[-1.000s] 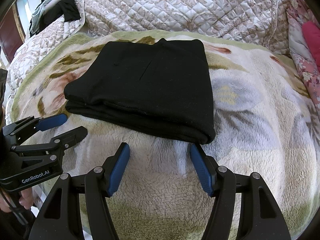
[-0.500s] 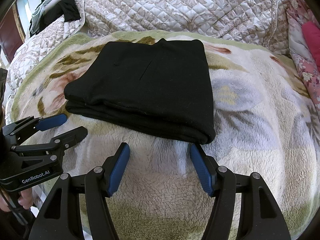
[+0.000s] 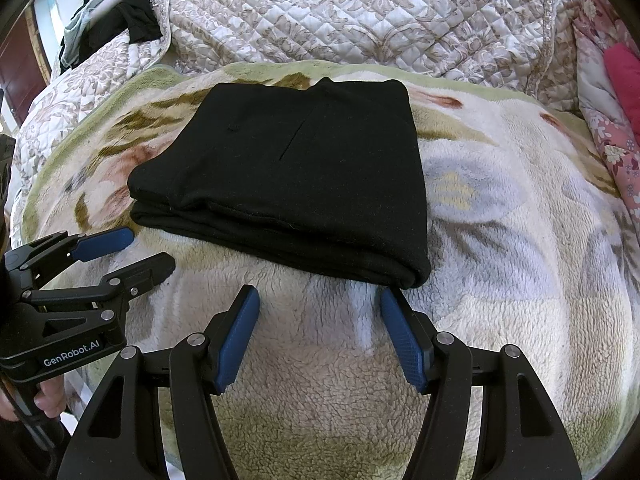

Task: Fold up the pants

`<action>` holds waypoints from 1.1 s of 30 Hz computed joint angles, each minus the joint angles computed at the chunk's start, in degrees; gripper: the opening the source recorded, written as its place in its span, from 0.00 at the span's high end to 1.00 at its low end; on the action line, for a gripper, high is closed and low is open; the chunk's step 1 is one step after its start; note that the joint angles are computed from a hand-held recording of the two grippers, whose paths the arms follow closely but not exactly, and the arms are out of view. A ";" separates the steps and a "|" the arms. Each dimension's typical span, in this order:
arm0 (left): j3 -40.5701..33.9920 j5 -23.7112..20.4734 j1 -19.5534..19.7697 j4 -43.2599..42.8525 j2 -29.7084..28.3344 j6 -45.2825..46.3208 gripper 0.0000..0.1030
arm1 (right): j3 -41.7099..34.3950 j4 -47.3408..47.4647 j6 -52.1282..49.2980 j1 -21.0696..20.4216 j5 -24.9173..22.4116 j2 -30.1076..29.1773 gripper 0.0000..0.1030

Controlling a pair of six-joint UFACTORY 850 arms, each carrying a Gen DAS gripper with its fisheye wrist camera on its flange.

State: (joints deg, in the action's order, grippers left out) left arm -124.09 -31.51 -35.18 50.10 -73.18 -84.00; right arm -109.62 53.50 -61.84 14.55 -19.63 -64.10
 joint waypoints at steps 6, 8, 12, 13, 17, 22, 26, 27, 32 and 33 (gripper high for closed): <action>0.03 -0.07 -0.06 0.05 -0.01 -0.09 0.38 | 0.05 0.15 -0.16 0.01 0.04 0.02 0.38; -0.12 -0.15 -0.06 -0.04 -0.07 -0.03 0.38 | -0.01 0.16 -0.20 -0.01 0.03 -0.02 0.38; 0.19 -0.02 -0.04 0.15 0.04 -0.19 0.38 | 0.12 0.18 -0.11 0.04 0.12 0.06 0.38; 0.00 -0.11 -0.05 0.02 -0.04 -0.02 0.38 | 0.01 0.11 -0.07 0.01 0.08 -0.01 0.38; -0.20 -0.23 -0.07 -0.22 -0.11 0.18 0.38 | 0.22 0.27 -0.16 0.07 0.18 0.11 0.38; -0.16 -0.24 -0.08 -0.15 -0.11 0.14 0.38 | 0.21 0.27 -0.18 0.06 0.20 0.11 0.38; -0.59 -0.45 -0.08 -0.50 -0.31 0.47 0.38 | 0.08 0.24 -0.21 0.01 0.17 0.03 0.38; -0.58 -0.51 -0.08 -0.57 -0.31 0.56 0.38 | 0.13 0.28 -0.20 0.03 0.18 0.06 0.38; -0.65 -0.46 -0.04 -0.68 -0.35 0.70 0.38 | 0.07 0.17 -0.09 0.02 0.19 0.03 0.38; -0.71 -0.50 -0.05 -0.74 -0.39 0.75 0.38 | 0.15 0.24 -0.13 0.04 0.22 0.08 0.38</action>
